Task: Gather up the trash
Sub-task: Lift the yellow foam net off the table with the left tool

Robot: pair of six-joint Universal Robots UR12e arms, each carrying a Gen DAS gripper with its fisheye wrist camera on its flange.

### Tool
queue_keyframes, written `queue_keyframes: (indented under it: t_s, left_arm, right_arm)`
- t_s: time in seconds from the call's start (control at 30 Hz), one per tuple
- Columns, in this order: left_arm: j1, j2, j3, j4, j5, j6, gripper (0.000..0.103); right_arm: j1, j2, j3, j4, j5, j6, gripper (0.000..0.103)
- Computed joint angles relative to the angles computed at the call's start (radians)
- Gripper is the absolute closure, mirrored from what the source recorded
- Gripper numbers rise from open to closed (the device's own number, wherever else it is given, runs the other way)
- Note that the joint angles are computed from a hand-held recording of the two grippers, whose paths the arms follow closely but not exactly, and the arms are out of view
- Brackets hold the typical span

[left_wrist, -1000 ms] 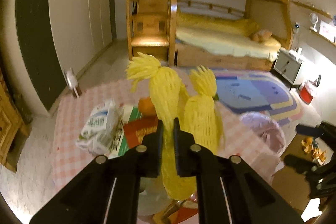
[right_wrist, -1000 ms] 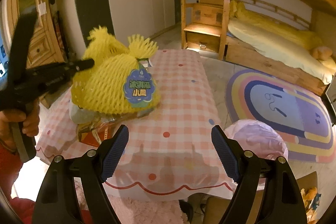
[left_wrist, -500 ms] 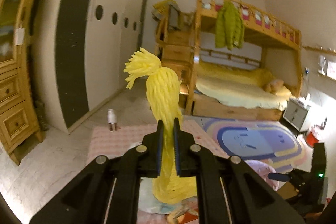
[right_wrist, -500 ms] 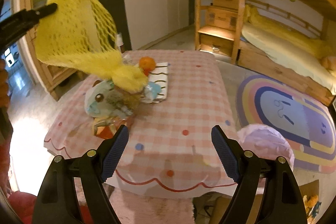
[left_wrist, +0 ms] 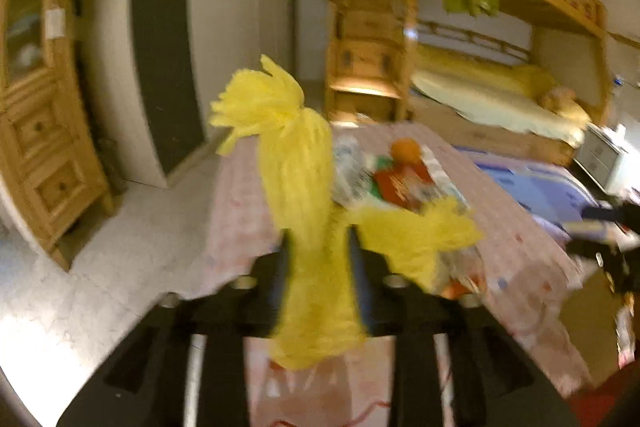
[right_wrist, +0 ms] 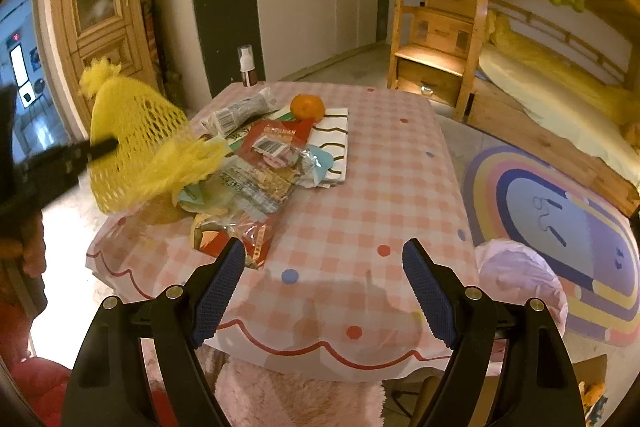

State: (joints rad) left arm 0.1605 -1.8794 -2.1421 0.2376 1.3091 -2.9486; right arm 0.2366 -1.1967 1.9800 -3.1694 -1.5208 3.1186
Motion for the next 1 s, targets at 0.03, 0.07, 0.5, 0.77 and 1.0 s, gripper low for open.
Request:
queue_keyframes:
  t_s: [0.03,0.07,0.5,0.77,1.0]
  left_arm:
    - [0.000,-0.001,-0.003,-0.005,-0.016,0.017,0.052]
    - [0.003,0.000,-0.006,-0.010,-0.041,0.043,0.047]
    - [-0.065,-0.051,-0.003,-0.052,0.099,0.142,0.028]
    - [-0.112,-0.084,0.023,-0.039,0.293,0.161,0.042]
    - [-0.085,-0.042,-0.030,0.047,0.208,0.146,0.019]
  right_arm:
    - [-0.001,0.000,0.000,0.001,-0.002,0.003,0.022]
    - [-0.001,0.000,0.000,0.002,-0.002,0.004,0.022]
    - [-0.002,0.001,0.003,0.007,0.002,0.005,0.022]
    - [-0.002,-0.001,0.002,0.013,-0.007,0.015,0.022]
    - [-0.004,0.001,-0.002,0.019,0.000,0.010,0.022]
